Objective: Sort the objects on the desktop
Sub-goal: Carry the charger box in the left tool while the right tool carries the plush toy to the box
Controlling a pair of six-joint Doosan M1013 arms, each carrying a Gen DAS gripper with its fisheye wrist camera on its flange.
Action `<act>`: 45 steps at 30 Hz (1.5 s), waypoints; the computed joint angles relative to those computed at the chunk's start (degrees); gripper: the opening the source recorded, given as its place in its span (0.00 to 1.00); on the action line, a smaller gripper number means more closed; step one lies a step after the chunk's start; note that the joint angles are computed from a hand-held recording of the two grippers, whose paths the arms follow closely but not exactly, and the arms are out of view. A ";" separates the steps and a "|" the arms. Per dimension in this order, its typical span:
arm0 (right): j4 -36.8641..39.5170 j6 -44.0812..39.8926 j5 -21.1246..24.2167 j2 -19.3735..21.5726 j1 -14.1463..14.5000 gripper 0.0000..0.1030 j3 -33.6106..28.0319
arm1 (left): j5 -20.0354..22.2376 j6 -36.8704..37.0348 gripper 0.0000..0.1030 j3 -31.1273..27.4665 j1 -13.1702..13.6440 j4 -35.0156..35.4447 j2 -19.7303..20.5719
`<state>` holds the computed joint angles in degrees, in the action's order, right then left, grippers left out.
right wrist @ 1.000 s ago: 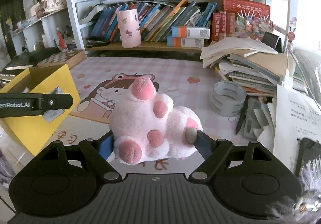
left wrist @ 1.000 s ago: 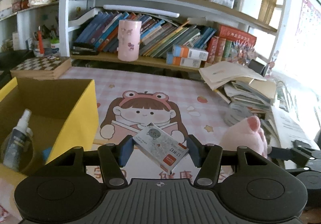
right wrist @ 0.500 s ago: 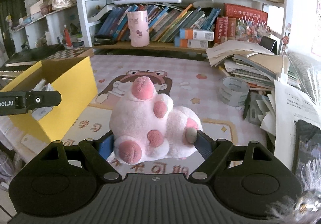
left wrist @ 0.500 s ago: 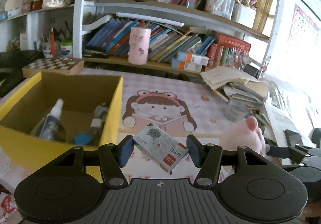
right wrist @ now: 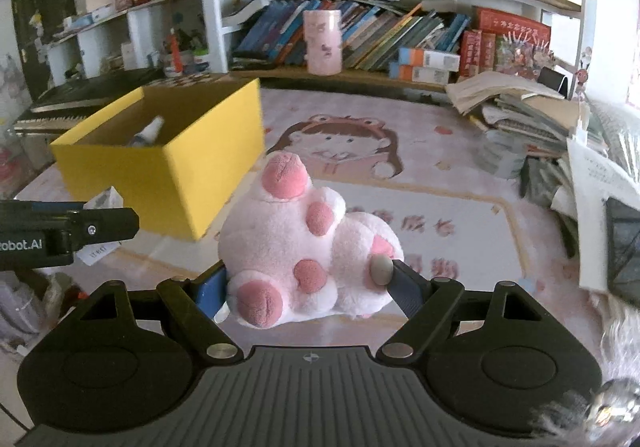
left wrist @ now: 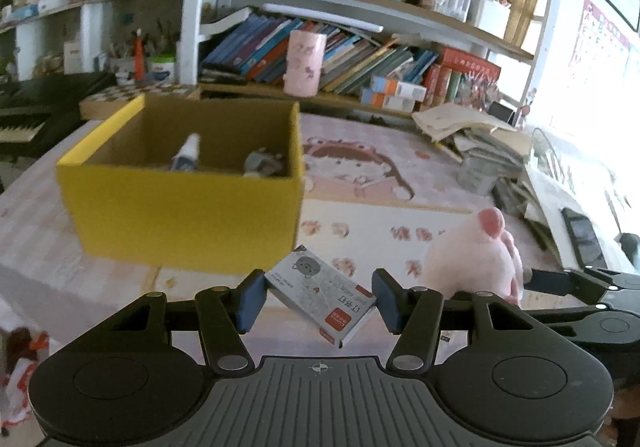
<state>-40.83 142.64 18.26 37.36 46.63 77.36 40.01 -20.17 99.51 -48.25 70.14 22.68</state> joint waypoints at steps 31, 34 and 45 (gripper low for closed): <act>9.66 -11.86 -1.84 -1.34 4.76 0.78 2.02 | 8.43 -13.04 0.56 10.33 -4.81 1.46 -6.79; 9.85 -12.12 -1.63 -1.18 4.97 0.78 1.68 | 8.32 -13.26 0.56 10.60 -4.72 1.57 -6.95; 21.03 -26.53 -2.35 0.52 5.38 0.78 -1.49 | 11.12 -14.89 0.56 11.96 -4.55 0.96 -8.13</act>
<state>-19.80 116.11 15.91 37.88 52.02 75.87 51.13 -35.06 111.46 -52.80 71.10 14.55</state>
